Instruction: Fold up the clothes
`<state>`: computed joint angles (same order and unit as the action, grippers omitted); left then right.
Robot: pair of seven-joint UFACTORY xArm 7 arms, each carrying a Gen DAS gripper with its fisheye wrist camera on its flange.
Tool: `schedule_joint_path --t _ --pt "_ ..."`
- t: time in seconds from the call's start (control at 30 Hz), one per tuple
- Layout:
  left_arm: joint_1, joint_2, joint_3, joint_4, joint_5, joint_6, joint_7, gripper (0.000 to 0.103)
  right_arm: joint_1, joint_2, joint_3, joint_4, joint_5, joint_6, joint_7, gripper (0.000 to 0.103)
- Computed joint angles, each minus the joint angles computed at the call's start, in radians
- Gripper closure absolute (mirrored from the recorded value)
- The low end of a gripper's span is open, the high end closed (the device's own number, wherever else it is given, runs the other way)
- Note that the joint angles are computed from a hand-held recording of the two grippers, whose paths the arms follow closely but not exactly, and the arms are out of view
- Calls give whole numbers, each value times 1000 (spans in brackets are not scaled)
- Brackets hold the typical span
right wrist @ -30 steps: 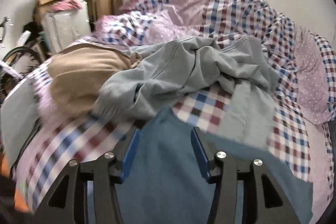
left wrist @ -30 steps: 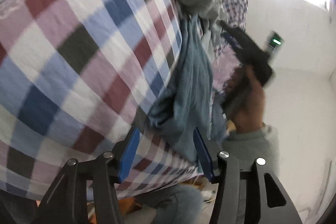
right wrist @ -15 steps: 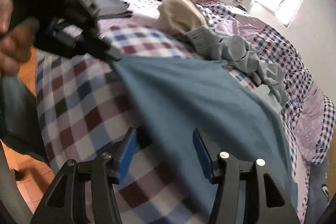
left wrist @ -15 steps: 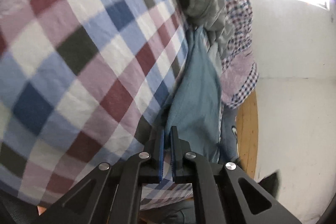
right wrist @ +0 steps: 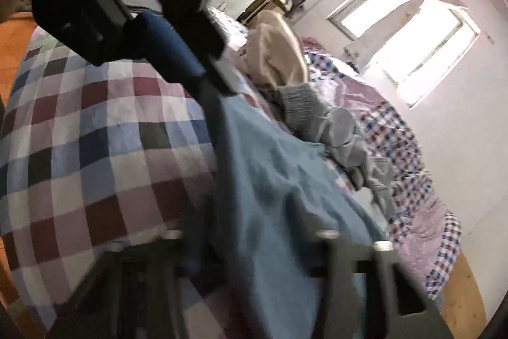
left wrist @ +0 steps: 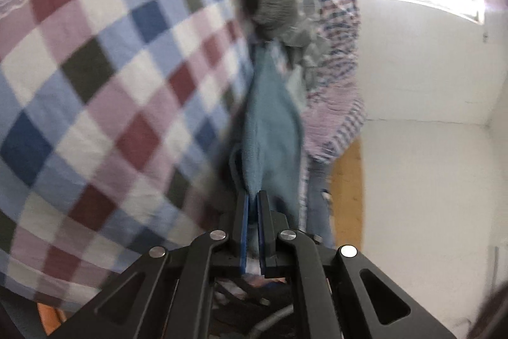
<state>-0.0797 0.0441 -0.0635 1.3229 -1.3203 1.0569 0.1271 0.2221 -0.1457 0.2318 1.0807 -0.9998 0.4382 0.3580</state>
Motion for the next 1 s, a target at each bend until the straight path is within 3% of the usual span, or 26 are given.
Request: schedule_joint_path --t 0.03,0.13,0.2,0.23,0.27,0.47,0.7,0.8,1.0 --pt "0 -1 -1 0 -6 0 8 99 0 10 -3 7 10 -3 -7 100" --pt "-3 -6 -2 -6 -14 -11 25 95 5 13 -21 9 70 -30 -49 101" --pt "-10 -21 -4 -25 8 -54 6 69 2 8 -27 8 102 -49 -71 101" --pt "-14 -28 -5 -38 1 -71 3 46 0 9 -26 12 114 -52 -77 101" --pt "-19 -30 -6 -48 -15 -86 4 36 0 8 -28 15 136 -56 -88 101" --pt "-45 -26 -15 -64 -7 -104 20 32 2 6 -36 39 288 -61 -162 101" --pt "-86 -60 -31 -133 -74 -230 -26 31 14 2 -55 73 510 -36 -259 101" --pt "-104 -91 -29 -194 -168 -278 -26 31 6 0 -46 73 514 -33 -271 101" --pt "-125 -32 -32 -135 -319 -305 85 30 4 -12 -33 38 498 -54 -289 101"
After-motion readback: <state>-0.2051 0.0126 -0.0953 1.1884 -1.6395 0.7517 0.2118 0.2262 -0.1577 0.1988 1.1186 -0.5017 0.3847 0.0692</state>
